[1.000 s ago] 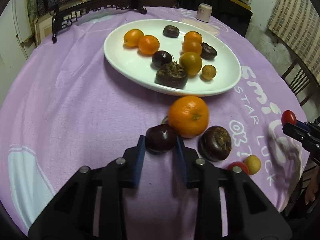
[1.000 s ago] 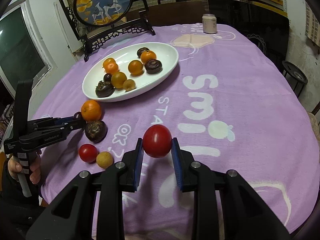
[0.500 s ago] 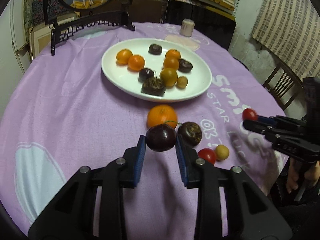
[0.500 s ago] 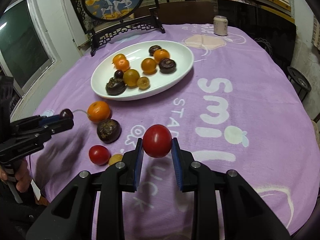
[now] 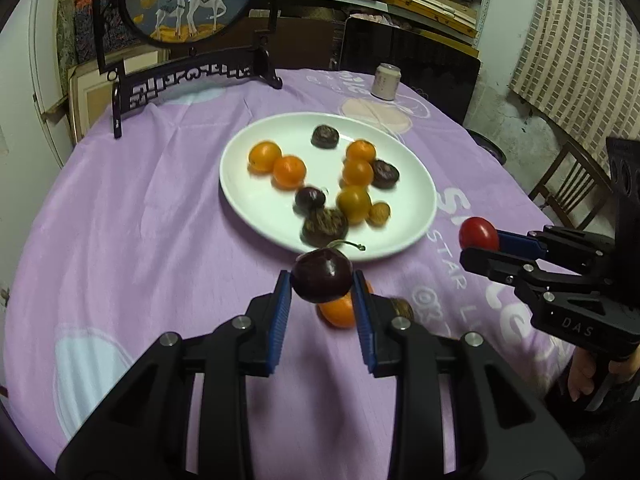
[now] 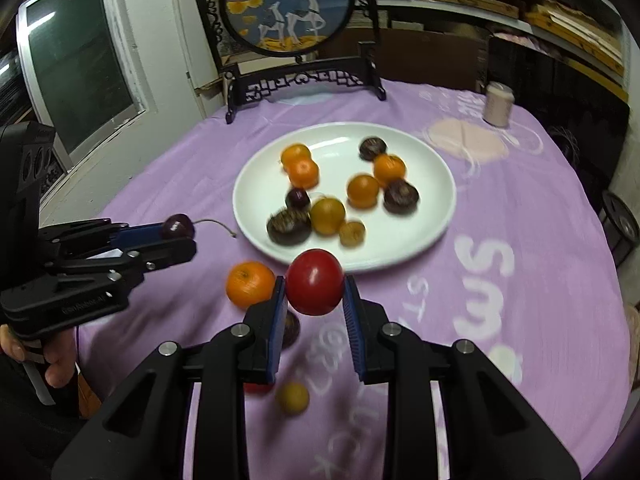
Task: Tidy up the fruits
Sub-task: 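Release the plum and tomato onto the white plate with both tools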
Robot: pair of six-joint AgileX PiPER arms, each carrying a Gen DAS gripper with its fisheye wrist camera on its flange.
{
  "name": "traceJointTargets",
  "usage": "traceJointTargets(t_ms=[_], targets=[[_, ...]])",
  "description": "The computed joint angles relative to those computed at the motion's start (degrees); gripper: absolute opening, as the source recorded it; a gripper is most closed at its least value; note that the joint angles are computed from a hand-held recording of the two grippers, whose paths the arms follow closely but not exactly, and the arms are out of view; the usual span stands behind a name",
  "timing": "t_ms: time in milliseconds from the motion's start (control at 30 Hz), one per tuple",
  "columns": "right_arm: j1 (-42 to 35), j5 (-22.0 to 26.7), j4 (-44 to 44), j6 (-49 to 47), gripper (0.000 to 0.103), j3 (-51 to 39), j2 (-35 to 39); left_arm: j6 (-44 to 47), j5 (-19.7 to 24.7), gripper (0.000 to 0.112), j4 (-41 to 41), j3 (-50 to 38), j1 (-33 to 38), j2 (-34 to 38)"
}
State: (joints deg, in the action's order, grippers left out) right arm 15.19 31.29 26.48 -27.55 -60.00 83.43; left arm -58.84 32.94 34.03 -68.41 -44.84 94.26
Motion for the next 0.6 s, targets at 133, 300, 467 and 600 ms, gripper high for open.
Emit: traceJointTargets(t_ms=[133,300,467,600], targets=[[0.23,3.64,-1.30,1.11,0.028,-11.27,7.75,5.50,2.44,0.031,-2.08,-8.44,2.74,4.67],[0.56,6.62,-9.31,9.90,0.028,-28.53,20.70,16.81,8.52,0.031,-10.03,-29.63,8.44,16.79],[-0.30,6.63,-9.38,10.70,0.028,-33.90,26.76,22.73,12.35,0.031,-17.44,-44.59,12.28,26.79],[-1.02,8.76,-8.02,10.10,0.028,-36.76,29.46,25.39,13.34,0.031,-19.56,-46.86,12.54,29.27]])
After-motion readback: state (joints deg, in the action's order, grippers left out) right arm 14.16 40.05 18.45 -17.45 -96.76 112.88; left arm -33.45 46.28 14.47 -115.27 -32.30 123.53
